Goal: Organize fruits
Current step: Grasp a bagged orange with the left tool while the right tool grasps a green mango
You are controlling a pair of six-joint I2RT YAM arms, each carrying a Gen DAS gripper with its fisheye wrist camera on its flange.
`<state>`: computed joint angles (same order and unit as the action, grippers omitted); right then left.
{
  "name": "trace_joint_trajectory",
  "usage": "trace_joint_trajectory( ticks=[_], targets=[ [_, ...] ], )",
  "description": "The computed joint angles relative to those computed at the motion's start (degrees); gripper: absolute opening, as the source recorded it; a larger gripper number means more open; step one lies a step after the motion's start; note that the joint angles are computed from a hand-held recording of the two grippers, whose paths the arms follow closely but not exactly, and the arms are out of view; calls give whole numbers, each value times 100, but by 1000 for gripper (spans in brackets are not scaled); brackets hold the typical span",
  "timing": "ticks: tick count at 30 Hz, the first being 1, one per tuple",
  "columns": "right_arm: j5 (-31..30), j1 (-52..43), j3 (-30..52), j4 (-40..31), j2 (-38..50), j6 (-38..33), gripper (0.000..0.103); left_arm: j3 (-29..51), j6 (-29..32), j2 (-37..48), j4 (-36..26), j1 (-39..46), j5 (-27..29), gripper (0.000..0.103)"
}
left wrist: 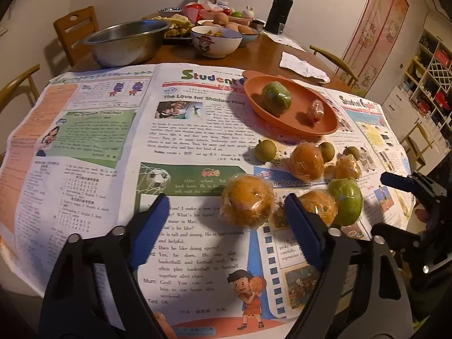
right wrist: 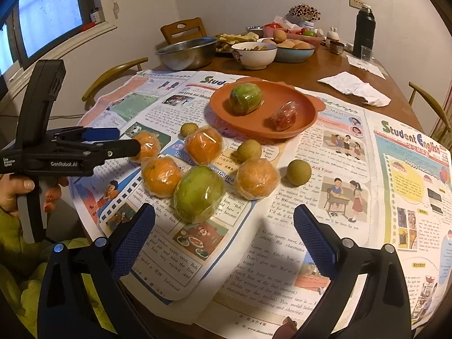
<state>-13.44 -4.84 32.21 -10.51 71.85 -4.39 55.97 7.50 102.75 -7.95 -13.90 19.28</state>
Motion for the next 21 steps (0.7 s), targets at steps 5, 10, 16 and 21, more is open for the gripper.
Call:
trace_joint_trajectory(
  ticks=[5, 10, 16, 21],
  targets=[
    [-98, 49, -15, 30, 104, -9, 96, 35, 30, 90, -35, -20, 154, 60],
    [-143, 139, 47, 28, 281, -28, 73, 67, 12, 181, -12, -55, 207, 54],
    [-205, 256, 110, 121, 494, 17, 53, 89, 2, 271, 22, -50, 261, 50],
    [-147, 384, 197, 257, 695, 83, 51, 91, -6, 290, 37, -76, 273, 49]
  ],
)
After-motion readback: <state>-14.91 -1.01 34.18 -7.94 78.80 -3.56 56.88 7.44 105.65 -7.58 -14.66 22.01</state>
